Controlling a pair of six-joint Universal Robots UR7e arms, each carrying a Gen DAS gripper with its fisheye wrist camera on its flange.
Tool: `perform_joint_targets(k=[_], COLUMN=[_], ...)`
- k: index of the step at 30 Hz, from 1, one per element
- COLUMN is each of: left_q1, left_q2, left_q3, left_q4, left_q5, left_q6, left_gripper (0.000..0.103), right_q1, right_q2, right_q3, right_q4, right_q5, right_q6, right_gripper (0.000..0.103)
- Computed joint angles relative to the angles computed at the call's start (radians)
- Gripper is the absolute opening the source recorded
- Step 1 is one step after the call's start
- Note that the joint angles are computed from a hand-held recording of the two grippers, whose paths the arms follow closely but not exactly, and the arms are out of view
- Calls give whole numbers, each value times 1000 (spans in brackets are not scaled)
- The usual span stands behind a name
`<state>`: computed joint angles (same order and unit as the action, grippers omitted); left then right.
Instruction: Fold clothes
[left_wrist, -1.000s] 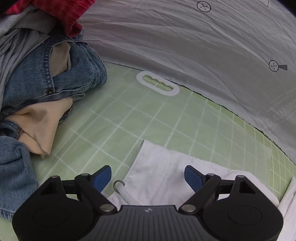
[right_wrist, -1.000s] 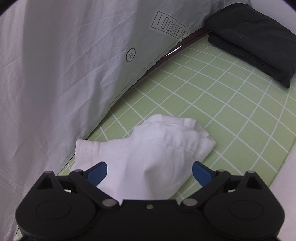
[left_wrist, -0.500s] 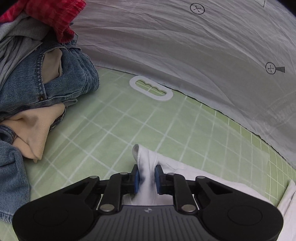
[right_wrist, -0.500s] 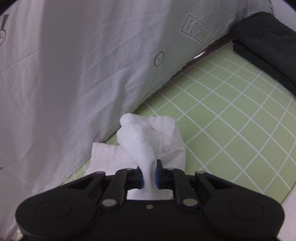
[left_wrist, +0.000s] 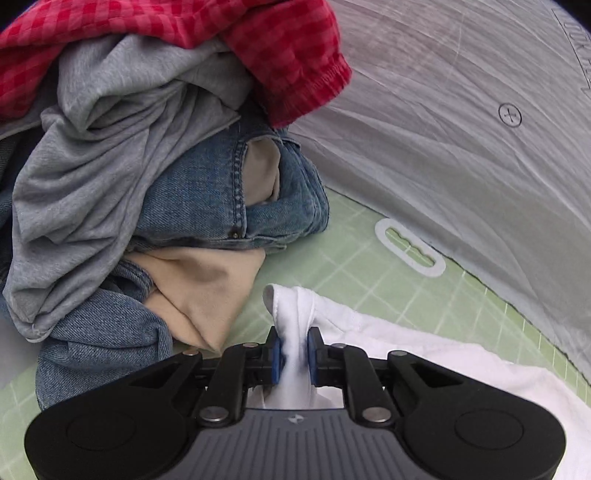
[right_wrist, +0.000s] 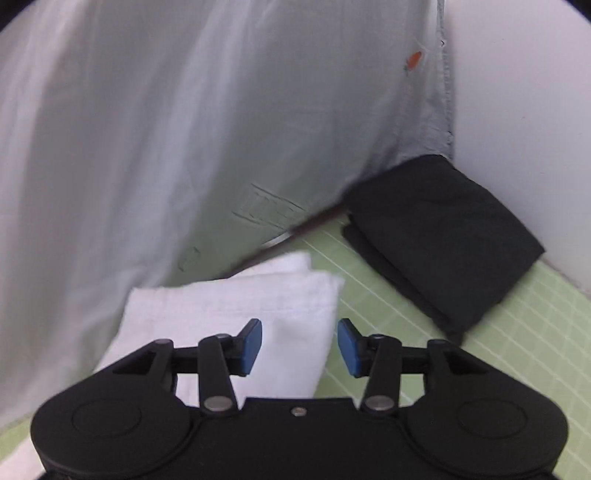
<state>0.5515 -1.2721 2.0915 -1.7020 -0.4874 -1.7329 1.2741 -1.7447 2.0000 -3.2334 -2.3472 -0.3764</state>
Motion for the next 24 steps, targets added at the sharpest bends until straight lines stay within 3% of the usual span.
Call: perform_joint_targets(k=[1,6,12,15,17,19,20,23,24], left_q1=[-1,19,36,31,26,25,25,24,21], left_q2=[7,20,63,72,73,73,75,79,80], left_q3=[-1,-8,-31,-23,-16,-11,-11,-13,-12], left_q4=[10,12,45,57,57,53,54,63,67], left_q5=[1,-4,-37,-42,-42,-38,-37,-32,-29], left_q6=[-4,-35,4,-8,-18,-21,-20,-26,-29], left_gripper=[19,23,34,38,40,40,40,41,41], right_q1=[-6,24,77,98,113,123,119,106,104], right_q2=[-2,34,181,252,298,329,326,285,269], right_q3=[20,77,55,22,-1,-16,-11,17,30], right_q4=[-5,-22,-14,10,16,16,7,-3,-12], right_q5=[-1,33,75,56,-4,-67,-64,-28,-21], right_q6=[-15,-11,-26,2,14,27,27,17,6], right_gripper=[49,78,83,83,83,80,73,20,8])
